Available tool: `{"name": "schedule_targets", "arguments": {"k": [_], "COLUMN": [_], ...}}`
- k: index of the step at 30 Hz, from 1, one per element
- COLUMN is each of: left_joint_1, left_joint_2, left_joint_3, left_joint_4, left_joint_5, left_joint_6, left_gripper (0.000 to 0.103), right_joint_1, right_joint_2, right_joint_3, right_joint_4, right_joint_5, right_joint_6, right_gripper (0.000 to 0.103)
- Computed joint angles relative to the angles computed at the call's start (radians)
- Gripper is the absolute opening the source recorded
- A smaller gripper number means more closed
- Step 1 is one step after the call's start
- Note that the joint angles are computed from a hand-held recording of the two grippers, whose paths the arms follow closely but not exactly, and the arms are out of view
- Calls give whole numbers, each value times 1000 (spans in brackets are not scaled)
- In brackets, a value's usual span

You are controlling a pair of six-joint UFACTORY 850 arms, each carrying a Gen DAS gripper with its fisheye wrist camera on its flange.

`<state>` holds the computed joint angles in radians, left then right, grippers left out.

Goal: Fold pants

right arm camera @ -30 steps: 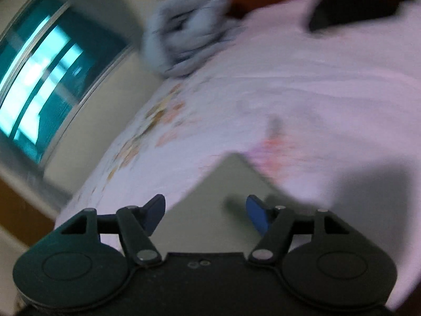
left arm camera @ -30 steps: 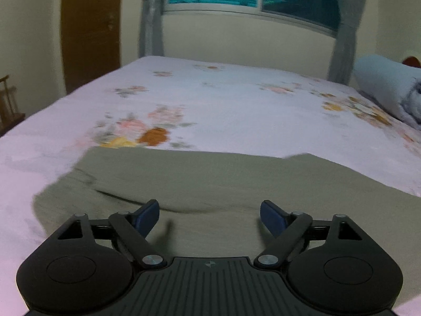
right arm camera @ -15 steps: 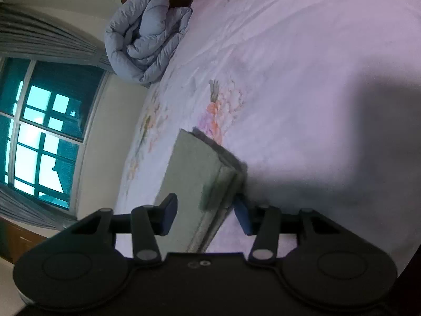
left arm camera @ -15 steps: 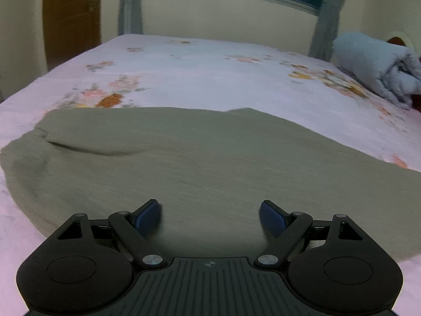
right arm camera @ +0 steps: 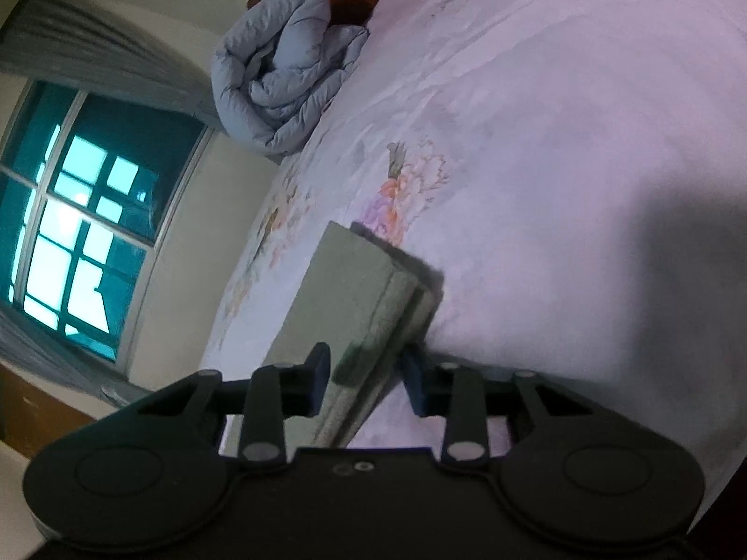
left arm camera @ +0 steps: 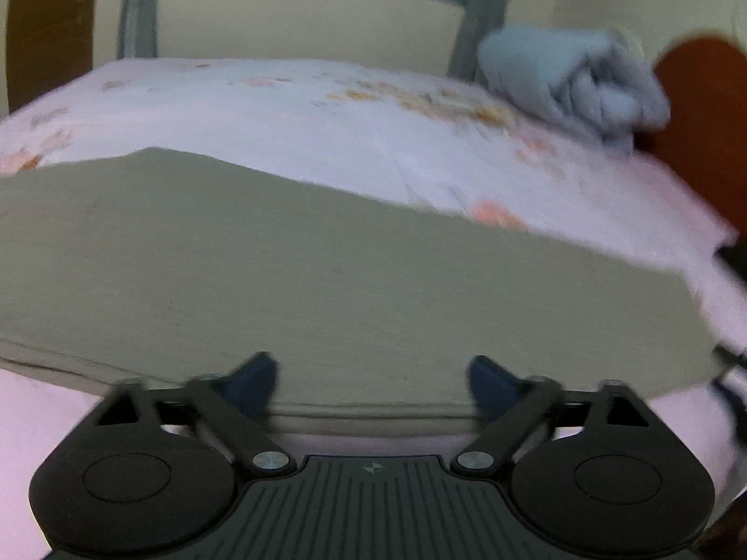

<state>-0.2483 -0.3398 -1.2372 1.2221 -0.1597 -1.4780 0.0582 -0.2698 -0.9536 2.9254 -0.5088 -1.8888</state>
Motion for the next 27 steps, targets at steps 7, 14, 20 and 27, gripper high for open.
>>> {"name": "schedule_targets", "arguments": {"k": [7, 14, 20, 27], "left_joint_1": [-97, -89, -81, -76], "left_joint_2": [-39, -33, -20, -19], "left_joint_3": [-42, -27, -8, -4], "left_joint_4": [65, 135, 188, 196], "left_joint_5": [-193, -190, -163, -150], "left_joint_6": [-68, -110, -126, -140], "left_gripper": [103, 103, 103, 103], "right_joint_1": [-26, -24, -24, 0], "right_joint_2": [13, 14, 21, 41], "right_joint_3": [14, 31, 56, 61], "right_joint_4": [-106, -66, 10, 163], "right_joint_5": [-13, -54, -100, -34], "right_joint_6": [48, 31, 29, -57], "right_gripper": [21, 21, 20, 21]}}
